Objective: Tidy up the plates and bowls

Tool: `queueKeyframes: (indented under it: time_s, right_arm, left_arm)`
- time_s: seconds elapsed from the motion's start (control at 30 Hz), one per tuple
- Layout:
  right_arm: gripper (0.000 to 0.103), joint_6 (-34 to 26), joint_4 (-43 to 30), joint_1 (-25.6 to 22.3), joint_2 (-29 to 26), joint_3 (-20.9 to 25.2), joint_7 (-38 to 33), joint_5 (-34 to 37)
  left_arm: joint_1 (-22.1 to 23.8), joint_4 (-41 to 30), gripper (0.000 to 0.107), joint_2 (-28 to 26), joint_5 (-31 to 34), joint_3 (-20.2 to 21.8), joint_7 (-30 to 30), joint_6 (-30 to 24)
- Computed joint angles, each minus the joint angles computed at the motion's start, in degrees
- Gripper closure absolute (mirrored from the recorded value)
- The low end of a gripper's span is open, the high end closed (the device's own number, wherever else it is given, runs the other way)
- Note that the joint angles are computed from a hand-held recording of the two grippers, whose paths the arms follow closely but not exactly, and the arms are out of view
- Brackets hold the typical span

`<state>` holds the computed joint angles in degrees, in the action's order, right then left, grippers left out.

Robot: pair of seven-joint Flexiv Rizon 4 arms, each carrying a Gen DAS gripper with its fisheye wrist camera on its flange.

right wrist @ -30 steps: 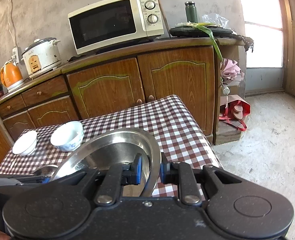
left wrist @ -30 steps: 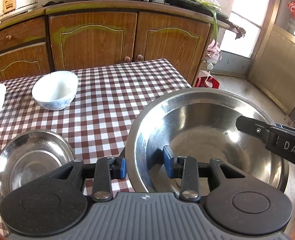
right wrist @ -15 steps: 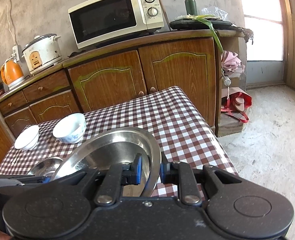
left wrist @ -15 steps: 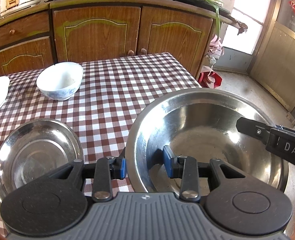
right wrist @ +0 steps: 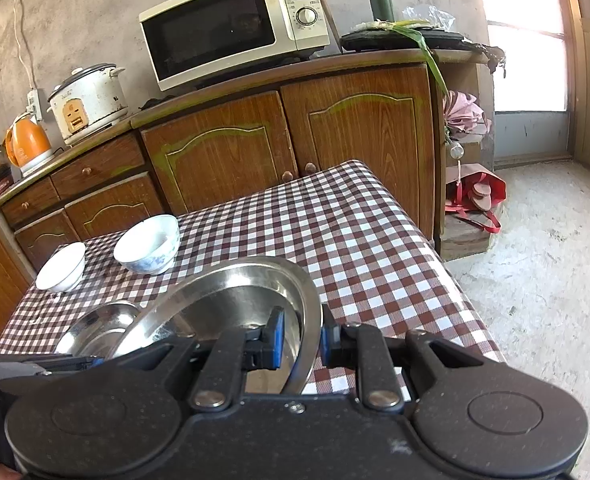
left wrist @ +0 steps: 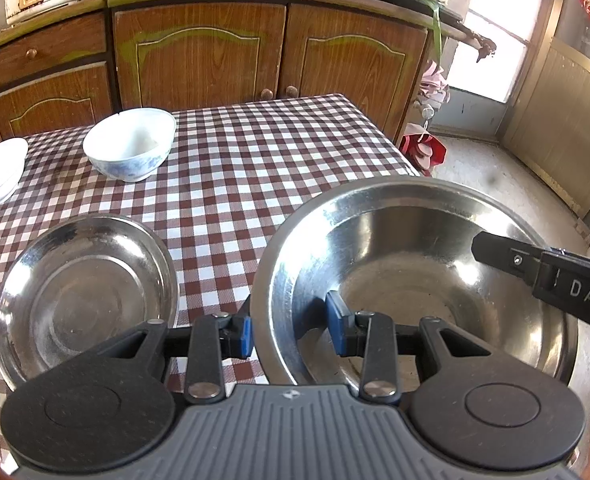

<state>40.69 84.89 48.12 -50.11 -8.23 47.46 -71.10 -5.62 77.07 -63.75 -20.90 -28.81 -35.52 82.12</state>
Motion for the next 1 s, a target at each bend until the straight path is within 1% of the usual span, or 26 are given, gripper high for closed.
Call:
queueKeyframes:
  time_s: [0.6,1.0]
  right_arm:
    - [0.080,-0.31,-1.23,1.87,-1.46,0.40,0.01,1.58]
    - [0.080,0.45,-4.39,3.38,-3.72,-0.24,-1.33,3.16]
  left_arm:
    - [2.68,5.12,0.070,1.62,1.08,-0.69,-0.97,1.90]
    - [5.25,7.83,0.070,2.00,2.87,-1.67,-1.92,4.14]
